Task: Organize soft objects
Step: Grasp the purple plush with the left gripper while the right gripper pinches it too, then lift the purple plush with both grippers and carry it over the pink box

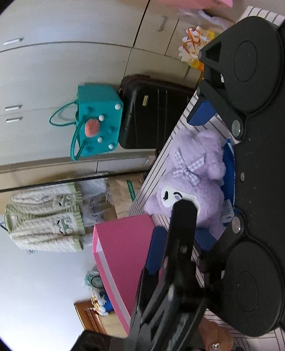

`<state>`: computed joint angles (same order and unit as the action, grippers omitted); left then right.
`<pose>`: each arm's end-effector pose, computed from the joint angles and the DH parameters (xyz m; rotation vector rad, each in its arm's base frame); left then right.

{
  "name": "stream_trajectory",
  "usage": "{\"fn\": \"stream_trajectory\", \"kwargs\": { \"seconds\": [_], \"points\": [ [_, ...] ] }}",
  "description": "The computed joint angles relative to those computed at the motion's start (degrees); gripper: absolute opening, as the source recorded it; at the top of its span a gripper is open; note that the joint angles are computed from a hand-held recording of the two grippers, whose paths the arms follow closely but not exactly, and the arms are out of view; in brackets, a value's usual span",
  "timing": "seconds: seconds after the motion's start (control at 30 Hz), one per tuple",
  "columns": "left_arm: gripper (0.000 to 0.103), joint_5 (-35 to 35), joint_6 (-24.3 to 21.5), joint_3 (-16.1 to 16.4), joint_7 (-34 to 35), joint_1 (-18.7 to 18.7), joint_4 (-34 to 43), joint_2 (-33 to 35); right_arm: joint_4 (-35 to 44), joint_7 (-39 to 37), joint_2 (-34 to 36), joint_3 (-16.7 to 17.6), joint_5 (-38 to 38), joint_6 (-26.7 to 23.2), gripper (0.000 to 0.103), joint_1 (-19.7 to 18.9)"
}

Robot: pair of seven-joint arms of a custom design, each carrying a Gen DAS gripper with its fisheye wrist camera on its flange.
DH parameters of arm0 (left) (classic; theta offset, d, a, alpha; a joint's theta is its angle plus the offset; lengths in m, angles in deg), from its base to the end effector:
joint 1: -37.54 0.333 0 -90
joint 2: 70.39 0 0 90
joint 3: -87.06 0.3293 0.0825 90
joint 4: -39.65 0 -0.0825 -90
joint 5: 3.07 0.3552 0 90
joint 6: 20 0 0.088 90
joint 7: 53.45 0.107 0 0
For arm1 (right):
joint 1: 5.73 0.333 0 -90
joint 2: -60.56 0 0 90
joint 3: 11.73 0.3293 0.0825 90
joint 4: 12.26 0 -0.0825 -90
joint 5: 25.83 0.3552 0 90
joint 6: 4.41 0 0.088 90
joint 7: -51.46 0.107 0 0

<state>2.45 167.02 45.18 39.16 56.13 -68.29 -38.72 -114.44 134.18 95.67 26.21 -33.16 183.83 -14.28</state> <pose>0.6398 -0.1920 0.4244 -1.4985 2.0088 -1.2872 0.6391 0.2623 0.4229 -1.8218 1.1005 -0.4354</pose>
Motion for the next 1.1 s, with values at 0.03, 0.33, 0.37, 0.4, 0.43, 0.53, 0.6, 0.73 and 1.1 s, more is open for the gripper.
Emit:
{"fn": "stream_trajectory", "kwargs": {
  "seconds": [0.03,0.33,0.37,0.4,0.43,0.53,0.6,0.73,1.1],
  "points": [
    [0.073,0.0,-0.9,-0.5,0.0,0.3,0.6,0.6,0.3,0.1,0.5,0.9,0.1,-0.4,0.102,-0.7],
    [0.051,-5.1,-6.7,-7.2,6.0,4.9,2.2,3.9,0.6,-3.1,0.3,2.3,5.5,-4.9,0.101,-1.2],
    [0.051,-5.7,-6.7,-7.0,6.6,4.7,2.3,3.9,0.2,-3.1,-0.5,0.8,6.4,-4.3,0.101,0.2],
    [0.05,-6.3,-6.6,-6.9,7.3,4.5,2.3,3.9,-0.2,-3.1,-1.3,-0.5,7.0,-3.7,0.099,1.3],
    [0.049,-6.9,-6.4,-6.8,8.0,4.3,2.2,3.8,-0.9,-3.1,-2.0,-1.5,7.3,-3.2,0.097,2.3],
    [0.047,-8.4,-5.7,-6.5,9.6,3.8,1.9,3.5,-2.6,-1.7,-4.4,-7.4,7.8,-0.6,0.092,7.3],
    [0.046,-9.0,-5.5,-7.2,10.5,4.3,1.6,3.5,-3.7,-0.2,-6.0,-11.5,7.6,0.7,0.089,10.9],
    [0.046,-11.0,-6.7,-11.0,11.4,7.7,0.8,4.0,-5.5,2.7,-8.5,-16.6,6.8,1.5,0.088,15.3],
    [0.046,-11.4,-8.3,-24.3,15.9,20.3,-6.4,4.8,-13.8,11.0,-17.5,-43.1,11.6,1.0,0.088,41.7]
  ]
}}
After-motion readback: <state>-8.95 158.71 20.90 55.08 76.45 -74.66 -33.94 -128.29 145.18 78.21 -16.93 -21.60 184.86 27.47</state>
